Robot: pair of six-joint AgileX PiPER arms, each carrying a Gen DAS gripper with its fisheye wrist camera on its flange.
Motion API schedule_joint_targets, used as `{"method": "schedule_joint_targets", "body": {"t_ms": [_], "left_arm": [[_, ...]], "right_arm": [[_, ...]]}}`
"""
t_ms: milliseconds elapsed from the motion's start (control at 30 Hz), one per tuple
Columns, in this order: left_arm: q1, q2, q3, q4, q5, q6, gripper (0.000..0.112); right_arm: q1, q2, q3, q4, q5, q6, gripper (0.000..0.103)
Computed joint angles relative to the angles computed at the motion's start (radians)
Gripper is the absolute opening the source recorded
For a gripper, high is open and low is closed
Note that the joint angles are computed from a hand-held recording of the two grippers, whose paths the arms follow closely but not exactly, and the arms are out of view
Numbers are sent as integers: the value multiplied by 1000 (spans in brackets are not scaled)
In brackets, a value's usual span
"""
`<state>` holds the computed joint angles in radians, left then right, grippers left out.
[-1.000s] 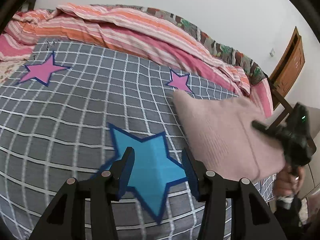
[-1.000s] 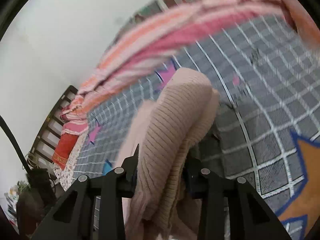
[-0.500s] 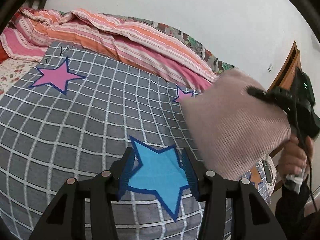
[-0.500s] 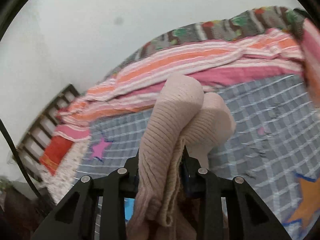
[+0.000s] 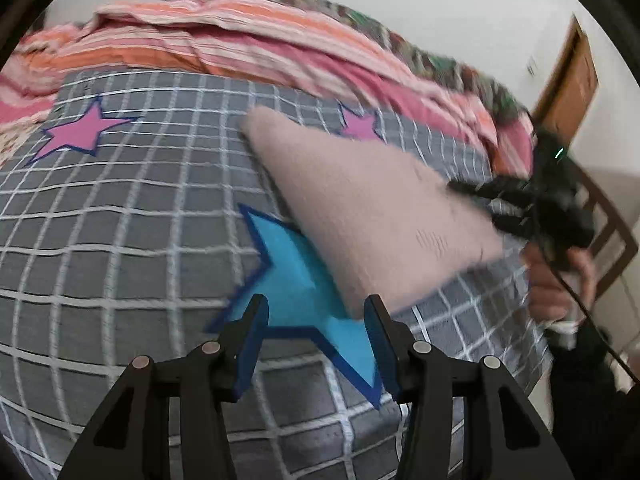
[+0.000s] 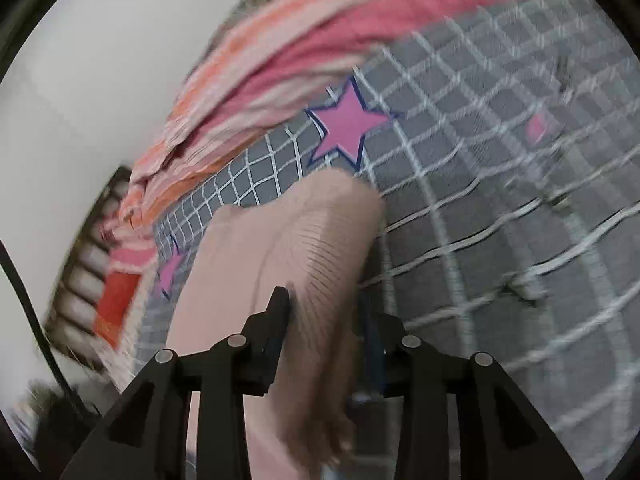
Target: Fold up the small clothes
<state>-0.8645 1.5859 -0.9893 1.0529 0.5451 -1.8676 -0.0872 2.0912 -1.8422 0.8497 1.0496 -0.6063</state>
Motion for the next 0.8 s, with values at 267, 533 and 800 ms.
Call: {"method": "schedule_joint_targets", "body": {"t_ms": [267,533,800], "left_arm": [[-49,152,-211,-163,120,285,49],[-60,234,-371,-209,264,409,20],[-19,130,-184,-110,105,193,14]], "right_arm": [[-113,-258,330,116,70,-407,39],[-47,-184,311,77,89,-368,13],[-73,-199,369,85,26,-435,5]]}}
